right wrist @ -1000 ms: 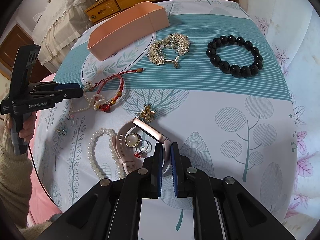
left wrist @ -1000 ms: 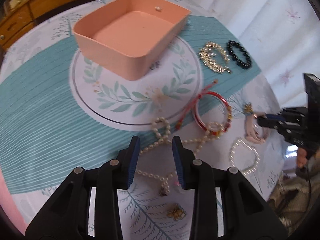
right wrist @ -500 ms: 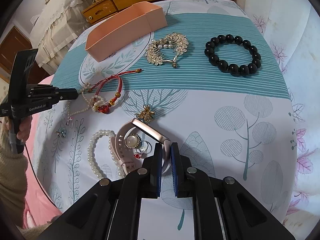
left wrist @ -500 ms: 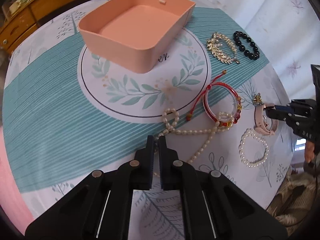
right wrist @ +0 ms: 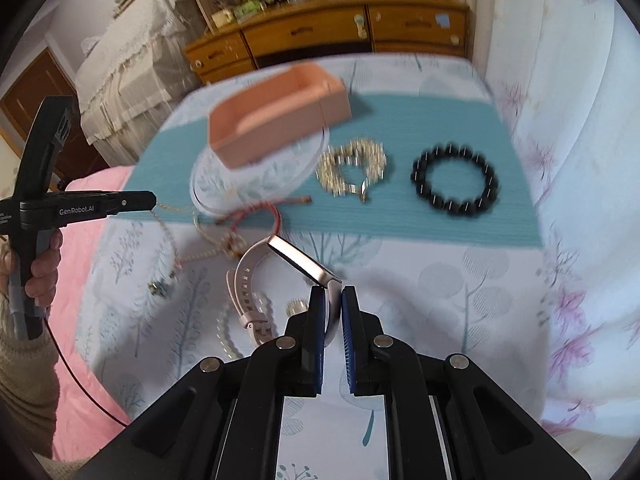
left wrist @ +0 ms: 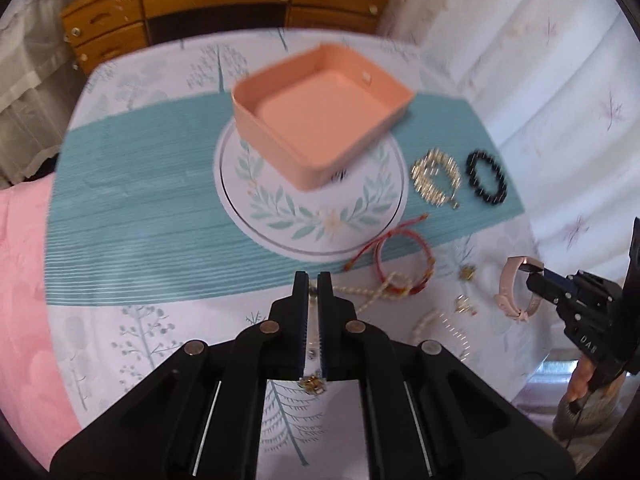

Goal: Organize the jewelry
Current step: 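Carry the watch into the pink tray with the right tool while the left tool carries the necklace there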

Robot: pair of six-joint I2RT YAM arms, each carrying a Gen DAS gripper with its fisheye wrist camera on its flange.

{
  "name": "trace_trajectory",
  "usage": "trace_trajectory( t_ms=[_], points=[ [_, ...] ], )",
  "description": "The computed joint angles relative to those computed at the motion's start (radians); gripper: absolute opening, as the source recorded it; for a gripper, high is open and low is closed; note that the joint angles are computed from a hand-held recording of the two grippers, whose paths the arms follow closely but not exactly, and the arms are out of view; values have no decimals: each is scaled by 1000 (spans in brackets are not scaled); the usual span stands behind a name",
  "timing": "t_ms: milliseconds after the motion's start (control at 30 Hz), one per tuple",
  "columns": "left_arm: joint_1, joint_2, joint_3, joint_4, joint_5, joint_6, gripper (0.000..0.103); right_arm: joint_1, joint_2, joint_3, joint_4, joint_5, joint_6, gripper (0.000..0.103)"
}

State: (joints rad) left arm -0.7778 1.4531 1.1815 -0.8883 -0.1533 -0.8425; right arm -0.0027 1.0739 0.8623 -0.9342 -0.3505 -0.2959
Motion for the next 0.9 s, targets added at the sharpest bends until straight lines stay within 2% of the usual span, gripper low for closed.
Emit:
trace_trajectory(
  t_ms=[233,400,700,800,867,900],
  points=[
    [-22,20,268,-179,-105,-27,2,49,25,191,-51,11,38,8],
    [-21,94,525,-312,-164,-18,2,127,137,402,-63,48,118,8],
    [49,388,1179,-551,-233,59,2,235,446,811,-81,116,251,8],
    [76,502,1389,-621,-272,77,2,271,539,891,-64,138,290,8],
    [101,548,1446,-613,-286,80,2,291,600,919,-34,144,320,8],
    [112,546,1424,-583,-286,83,2,300,622,919,-16,149,334,8]
  ],
)
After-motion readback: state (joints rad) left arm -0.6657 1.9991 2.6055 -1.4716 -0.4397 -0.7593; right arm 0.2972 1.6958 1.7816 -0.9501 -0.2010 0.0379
